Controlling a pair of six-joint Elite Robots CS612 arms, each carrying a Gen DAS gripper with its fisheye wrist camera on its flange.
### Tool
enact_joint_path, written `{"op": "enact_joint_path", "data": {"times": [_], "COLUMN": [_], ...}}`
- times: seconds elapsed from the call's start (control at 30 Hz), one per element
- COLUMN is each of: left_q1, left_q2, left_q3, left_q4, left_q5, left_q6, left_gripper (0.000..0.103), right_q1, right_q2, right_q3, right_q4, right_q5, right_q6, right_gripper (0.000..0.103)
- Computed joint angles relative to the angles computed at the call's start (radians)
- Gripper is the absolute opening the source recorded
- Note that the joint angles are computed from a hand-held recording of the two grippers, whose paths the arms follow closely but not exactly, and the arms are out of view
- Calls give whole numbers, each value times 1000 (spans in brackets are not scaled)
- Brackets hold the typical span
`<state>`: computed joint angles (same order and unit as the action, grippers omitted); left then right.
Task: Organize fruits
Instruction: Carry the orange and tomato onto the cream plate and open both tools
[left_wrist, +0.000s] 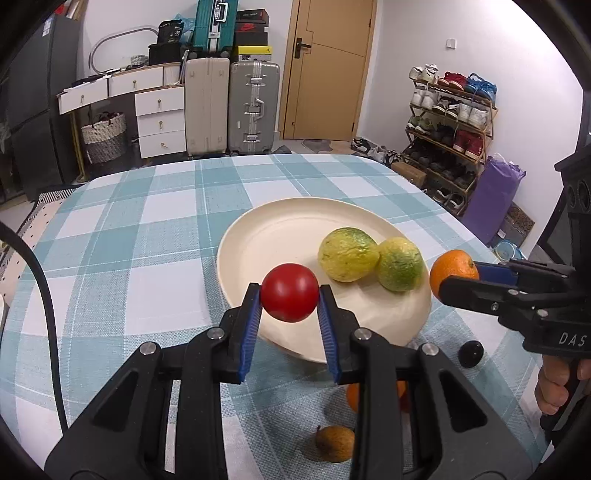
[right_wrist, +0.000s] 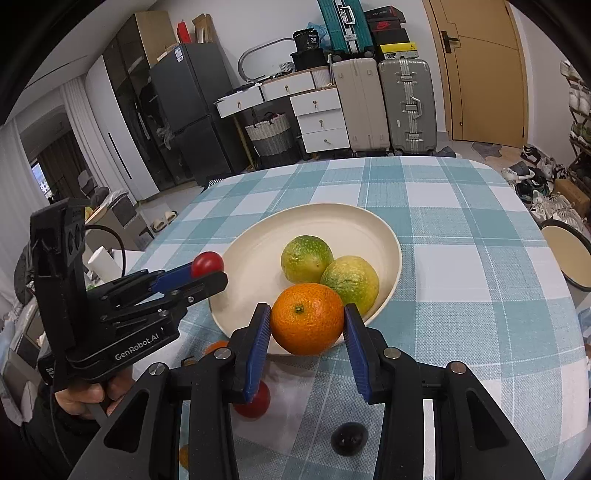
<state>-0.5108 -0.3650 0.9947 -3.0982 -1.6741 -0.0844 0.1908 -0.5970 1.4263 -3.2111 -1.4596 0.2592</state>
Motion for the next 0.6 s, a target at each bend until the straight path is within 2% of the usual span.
{"op": "enact_joint_path", "data": {"times": [0.6], "left_q1": [6], "left_q2": [8], "left_q3": [-14], "left_q4": [29], "left_q5": [-1], "left_q6": [-18], "left_gripper": [28], "right_q1": [10], "right_q2": [58], "right_q3": [-105], "right_q4": [119], "right_q5": [5], "right_q6": [-20], "right_gripper": [41]}}
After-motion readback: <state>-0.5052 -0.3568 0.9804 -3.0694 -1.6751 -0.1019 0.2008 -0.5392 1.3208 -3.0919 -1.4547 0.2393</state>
